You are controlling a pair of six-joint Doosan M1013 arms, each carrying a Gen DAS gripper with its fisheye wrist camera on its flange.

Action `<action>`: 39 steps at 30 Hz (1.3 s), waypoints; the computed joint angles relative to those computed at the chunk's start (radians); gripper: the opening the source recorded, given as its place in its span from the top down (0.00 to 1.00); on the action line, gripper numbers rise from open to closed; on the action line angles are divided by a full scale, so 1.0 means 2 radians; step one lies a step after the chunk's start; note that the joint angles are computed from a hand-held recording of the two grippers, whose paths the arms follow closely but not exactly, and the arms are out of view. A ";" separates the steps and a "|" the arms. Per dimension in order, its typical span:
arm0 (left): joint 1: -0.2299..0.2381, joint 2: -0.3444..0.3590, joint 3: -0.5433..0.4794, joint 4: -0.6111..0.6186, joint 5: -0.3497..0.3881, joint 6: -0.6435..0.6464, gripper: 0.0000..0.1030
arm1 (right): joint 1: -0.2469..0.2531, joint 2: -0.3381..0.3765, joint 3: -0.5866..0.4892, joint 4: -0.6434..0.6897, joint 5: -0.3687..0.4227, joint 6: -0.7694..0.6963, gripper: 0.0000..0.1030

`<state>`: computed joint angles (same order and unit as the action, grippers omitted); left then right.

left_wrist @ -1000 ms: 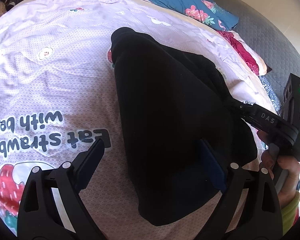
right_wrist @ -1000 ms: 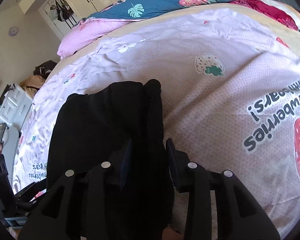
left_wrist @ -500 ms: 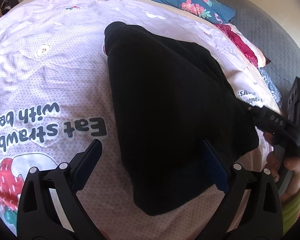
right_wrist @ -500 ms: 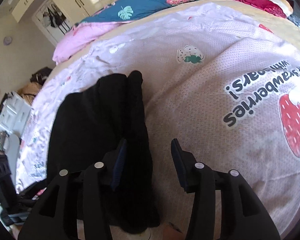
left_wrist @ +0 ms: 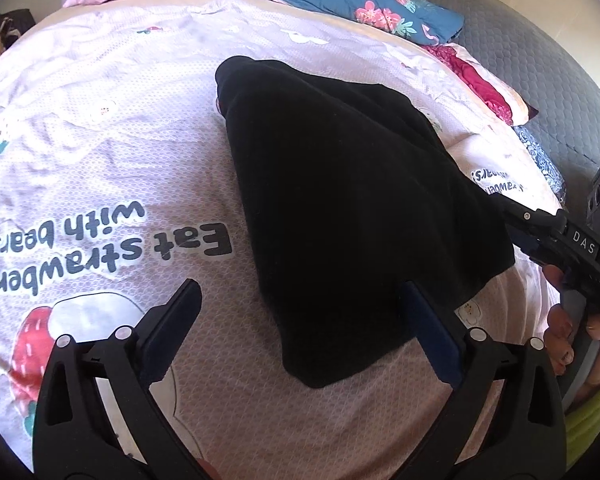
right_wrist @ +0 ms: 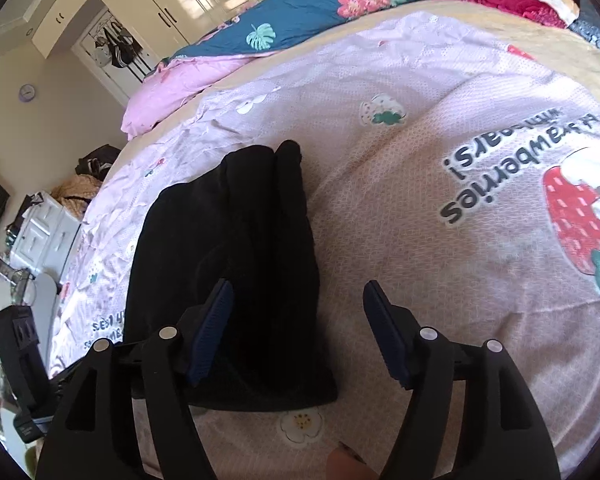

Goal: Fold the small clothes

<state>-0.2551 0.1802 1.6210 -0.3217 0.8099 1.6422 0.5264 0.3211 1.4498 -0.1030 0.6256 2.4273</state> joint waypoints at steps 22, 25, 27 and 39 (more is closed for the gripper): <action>0.013 -0.062 0.051 0.032 -0.062 -0.035 0.09 | 0.078 -0.018 0.022 -0.271 0.036 0.158 0.04; 0.013 -0.070 0.058 0.029 -0.065 -0.033 0.09 | 0.087 -0.026 0.033 -0.299 0.036 0.193 0.04; 0.012 -0.074 0.062 0.029 -0.067 -0.033 0.09 | 0.094 -0.032 0.043 -0.316 0.034 0.222 0.04; -0.004 -0.116 0.102 0.064 -0.107 -0.065 0.09 | 0.130 -0.050 0.078 -0.380 0.054 0.295 0.04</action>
